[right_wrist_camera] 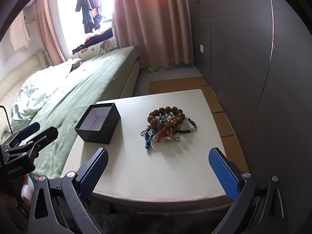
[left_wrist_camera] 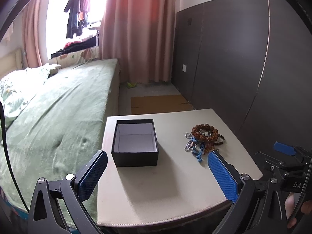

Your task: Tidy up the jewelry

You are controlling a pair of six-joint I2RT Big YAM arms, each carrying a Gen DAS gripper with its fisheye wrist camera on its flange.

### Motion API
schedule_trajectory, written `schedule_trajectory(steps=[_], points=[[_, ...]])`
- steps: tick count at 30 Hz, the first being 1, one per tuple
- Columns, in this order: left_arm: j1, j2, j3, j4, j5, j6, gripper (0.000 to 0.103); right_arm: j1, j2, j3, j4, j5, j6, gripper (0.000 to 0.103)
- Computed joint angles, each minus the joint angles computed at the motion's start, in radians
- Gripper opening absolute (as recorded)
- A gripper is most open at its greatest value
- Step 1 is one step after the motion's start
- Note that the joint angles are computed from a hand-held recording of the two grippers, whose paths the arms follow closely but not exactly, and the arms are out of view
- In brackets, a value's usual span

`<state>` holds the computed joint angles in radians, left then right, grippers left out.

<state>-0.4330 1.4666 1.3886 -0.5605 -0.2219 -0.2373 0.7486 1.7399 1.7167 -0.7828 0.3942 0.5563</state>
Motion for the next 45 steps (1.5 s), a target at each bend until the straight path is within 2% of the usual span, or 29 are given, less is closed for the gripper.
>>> schedule_trajectory(steps=[45], points=[[-0.002,-0.005,0.016,-0.019,-0.012,0.001,0.103,0.0,0.003,0.001,-0.008,0.037,-0.008,0.103]])
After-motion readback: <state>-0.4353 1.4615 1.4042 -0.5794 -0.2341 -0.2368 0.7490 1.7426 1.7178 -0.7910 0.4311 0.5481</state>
